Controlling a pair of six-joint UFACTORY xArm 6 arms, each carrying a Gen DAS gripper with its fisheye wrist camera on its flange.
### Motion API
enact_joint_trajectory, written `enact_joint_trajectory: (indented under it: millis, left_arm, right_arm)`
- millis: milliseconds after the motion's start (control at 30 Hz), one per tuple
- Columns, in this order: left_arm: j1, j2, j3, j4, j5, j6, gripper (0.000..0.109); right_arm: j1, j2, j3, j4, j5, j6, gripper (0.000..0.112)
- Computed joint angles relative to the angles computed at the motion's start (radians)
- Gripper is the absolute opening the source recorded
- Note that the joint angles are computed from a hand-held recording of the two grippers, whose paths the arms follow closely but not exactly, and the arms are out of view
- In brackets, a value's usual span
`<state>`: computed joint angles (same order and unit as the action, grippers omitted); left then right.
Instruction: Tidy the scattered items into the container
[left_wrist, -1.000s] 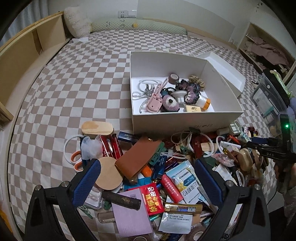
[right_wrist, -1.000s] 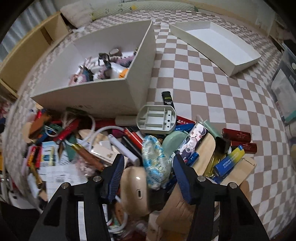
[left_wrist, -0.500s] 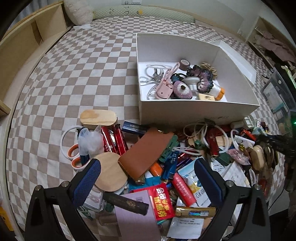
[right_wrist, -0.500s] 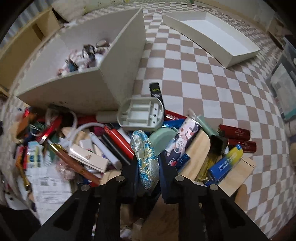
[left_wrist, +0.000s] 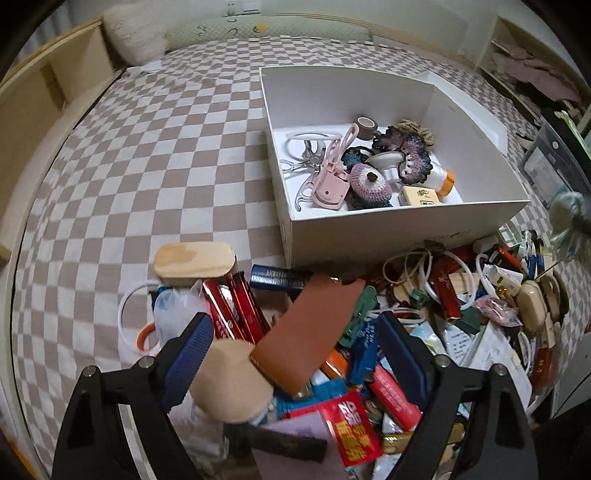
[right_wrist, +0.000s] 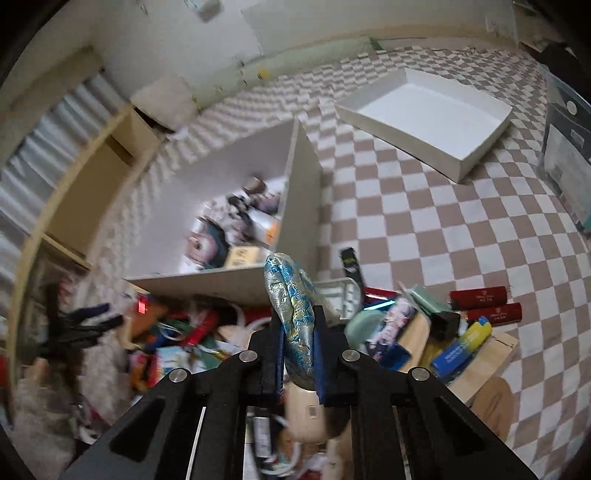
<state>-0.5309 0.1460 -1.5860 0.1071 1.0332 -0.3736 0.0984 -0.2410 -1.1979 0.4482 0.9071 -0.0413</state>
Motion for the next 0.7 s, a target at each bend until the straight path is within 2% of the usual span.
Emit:
enact_joint_trajectory:
  millis: [333,600,700]
  left_arm:
    - [0.028,0.063,-0.025,-0.138,-0.066,0.083,0.09]
    - [0.041,0.078,-0.017,-0.227,-0.072,0.12,0.09]
    - [0.042,0.086,-0.023,-0.206,-0.03,0.109,0.09]
  right_arm:
    - [0.0,-0.057,-0.006,0.25,-0.044,-0.092,0.014]
    - [0.012,-0.068,-0.024,0.313,-0.055,-0.128,0.014]
    - [0.012,-0.068,-0.026,0.316,-0.054,-0.13,0.014]
